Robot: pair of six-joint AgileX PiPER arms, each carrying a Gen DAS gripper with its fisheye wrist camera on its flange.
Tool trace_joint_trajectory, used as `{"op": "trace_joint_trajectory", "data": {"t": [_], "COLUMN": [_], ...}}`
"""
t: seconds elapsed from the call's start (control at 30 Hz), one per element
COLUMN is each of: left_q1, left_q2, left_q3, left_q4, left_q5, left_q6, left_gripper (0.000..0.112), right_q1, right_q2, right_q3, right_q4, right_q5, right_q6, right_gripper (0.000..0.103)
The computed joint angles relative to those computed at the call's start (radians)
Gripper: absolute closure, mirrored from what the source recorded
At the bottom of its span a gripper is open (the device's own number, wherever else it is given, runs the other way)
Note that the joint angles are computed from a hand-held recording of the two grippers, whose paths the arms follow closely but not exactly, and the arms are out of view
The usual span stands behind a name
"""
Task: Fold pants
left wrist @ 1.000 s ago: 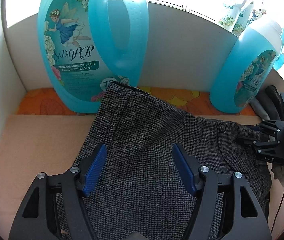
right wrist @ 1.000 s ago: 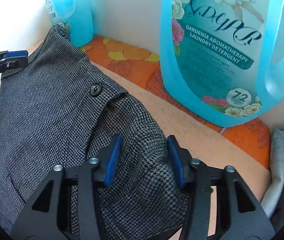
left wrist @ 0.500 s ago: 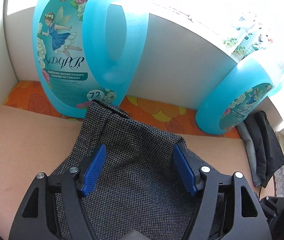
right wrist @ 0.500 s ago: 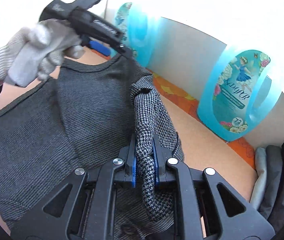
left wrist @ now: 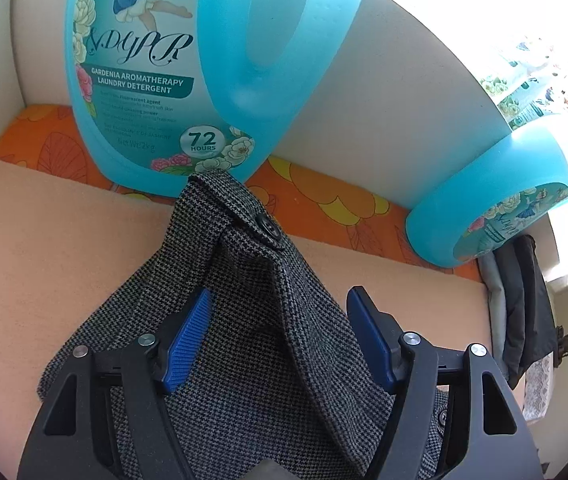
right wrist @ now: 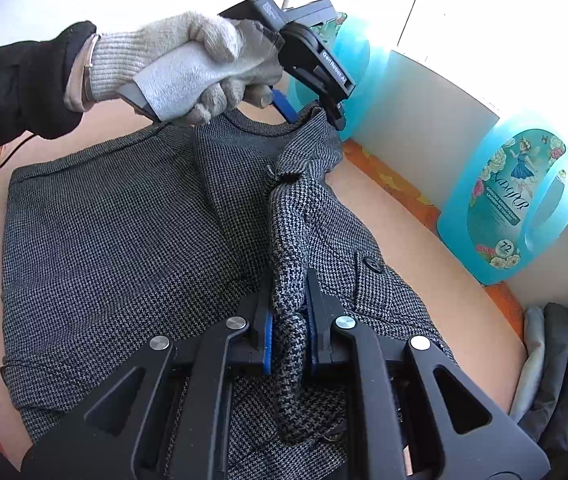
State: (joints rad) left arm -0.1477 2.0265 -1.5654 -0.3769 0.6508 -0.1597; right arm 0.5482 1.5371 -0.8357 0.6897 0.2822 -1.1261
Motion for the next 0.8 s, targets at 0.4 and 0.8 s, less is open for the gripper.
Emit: {"op": "trace_joint_trajectory", "data": {"t": [0.4, 0.8], "left_q1": [0.034, 0.043], "left_q2": [-0.023, -0.424], "left_q3": [0.088, 0.439], "left_q4": [-0.227, -0.421], "left_q5": [-0.121, -0.293], "left_q6": [0.172, 0.435], "left_gripper": [0.104, 0.106], "right_q1": [-0.002, -0.039], "right_q2": [-0.076, -0.099], "right_q3": [0.012, -0.061], "right_q4": [-0.226, -0.669], "right_q5": [-0.017, -0.039], "right_q6": [0.241, 0.7], "right_gripper": [0.09, 0.09]}}
